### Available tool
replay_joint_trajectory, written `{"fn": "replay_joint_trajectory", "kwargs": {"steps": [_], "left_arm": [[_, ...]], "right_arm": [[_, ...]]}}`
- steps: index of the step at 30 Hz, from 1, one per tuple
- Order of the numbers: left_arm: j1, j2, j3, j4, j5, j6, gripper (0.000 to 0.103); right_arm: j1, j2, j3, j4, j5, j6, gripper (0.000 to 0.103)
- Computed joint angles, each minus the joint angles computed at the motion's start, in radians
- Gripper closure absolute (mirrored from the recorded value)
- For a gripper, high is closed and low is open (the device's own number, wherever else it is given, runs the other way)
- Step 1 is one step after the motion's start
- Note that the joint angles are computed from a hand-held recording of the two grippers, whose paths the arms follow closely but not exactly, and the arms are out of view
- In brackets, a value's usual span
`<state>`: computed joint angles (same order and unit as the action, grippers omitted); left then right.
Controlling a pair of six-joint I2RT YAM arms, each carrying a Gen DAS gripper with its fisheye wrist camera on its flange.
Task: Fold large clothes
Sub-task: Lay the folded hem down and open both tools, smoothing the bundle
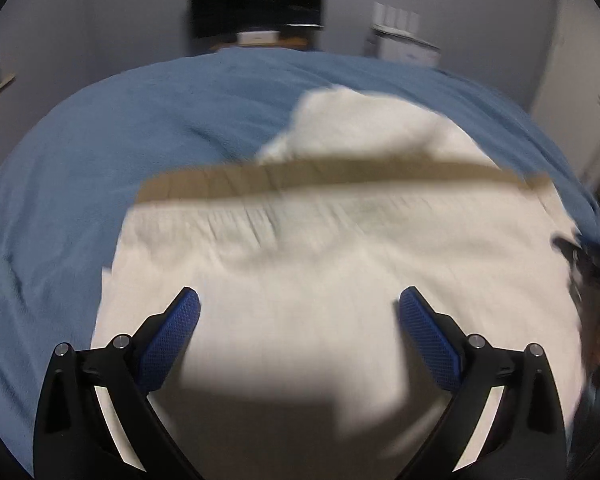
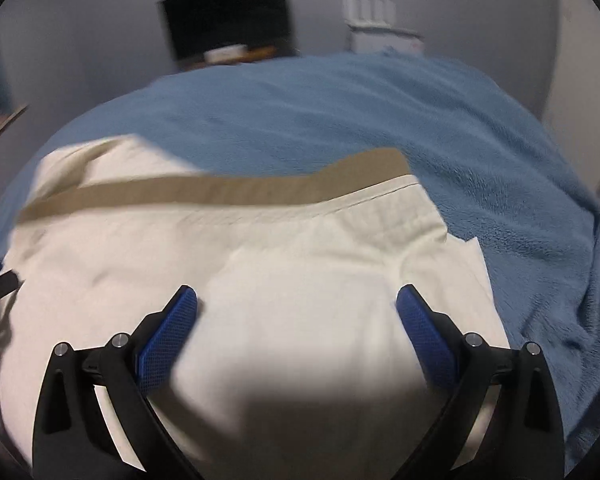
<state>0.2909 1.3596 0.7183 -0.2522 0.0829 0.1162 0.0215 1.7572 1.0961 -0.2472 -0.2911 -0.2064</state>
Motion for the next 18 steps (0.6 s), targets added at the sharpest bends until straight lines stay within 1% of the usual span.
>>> {"fn": "replay_joint_trajectory", "kwargs": {"steps": [2, 5, 7, 8, 10, 13, 15, 18], "left_arm": [[0.007, -0.070, -0.068, -0.027, -0.014, 0.053, 0.007], [0.086, -0.133, -0.119, -0.082, 0.034, 0.081, 0.006], [0.135, -0.171, -0.168, -0.084, 0.036, 0.108, 0.006], [0.160, -0.196, -0.201, -0.084, 0.030, 0.143, 0.006], [0.198, -0.224, -0.249, -0.065, 0.031, 0.188, 0.006], [0.313, -0.286, -0.302, -0.092, 0.100, 0.261, 0.006], [0.376, -0.337, -0.337, -0.113, 0.123, 0.320, 0.006], [0.471, -0.364, -0.341, -0.159, 0.153, 0.394, 0.006]], "right_arm": [[-0.004, -0.082, -0.075, -0.008, -0.014, -0.069, 0.008], [-0.027, -0.140, -0.153, -0.022, 0.003, -0.125, 0.008], [-0.070, -0.148, -0.188, -0.015, -0.003, -0.124, 0.008], [-0.089, -0.152, -0.203, -0.009, -0.005, -0.131, 0.008], [-0.133, -0.174, -0.254, 0.023, 0.004, -0.170, 0.008], [-0.207, -0.197, -0.308, 0.037, -0.006, -0.215, 0.008], [-0.268, -0.194, -0.304, 0.004, -0.028, -0.217, 0.008], [-0.386, -0.090, -0.190, -0.148, -0.119, -0.172, 0.008]]}}
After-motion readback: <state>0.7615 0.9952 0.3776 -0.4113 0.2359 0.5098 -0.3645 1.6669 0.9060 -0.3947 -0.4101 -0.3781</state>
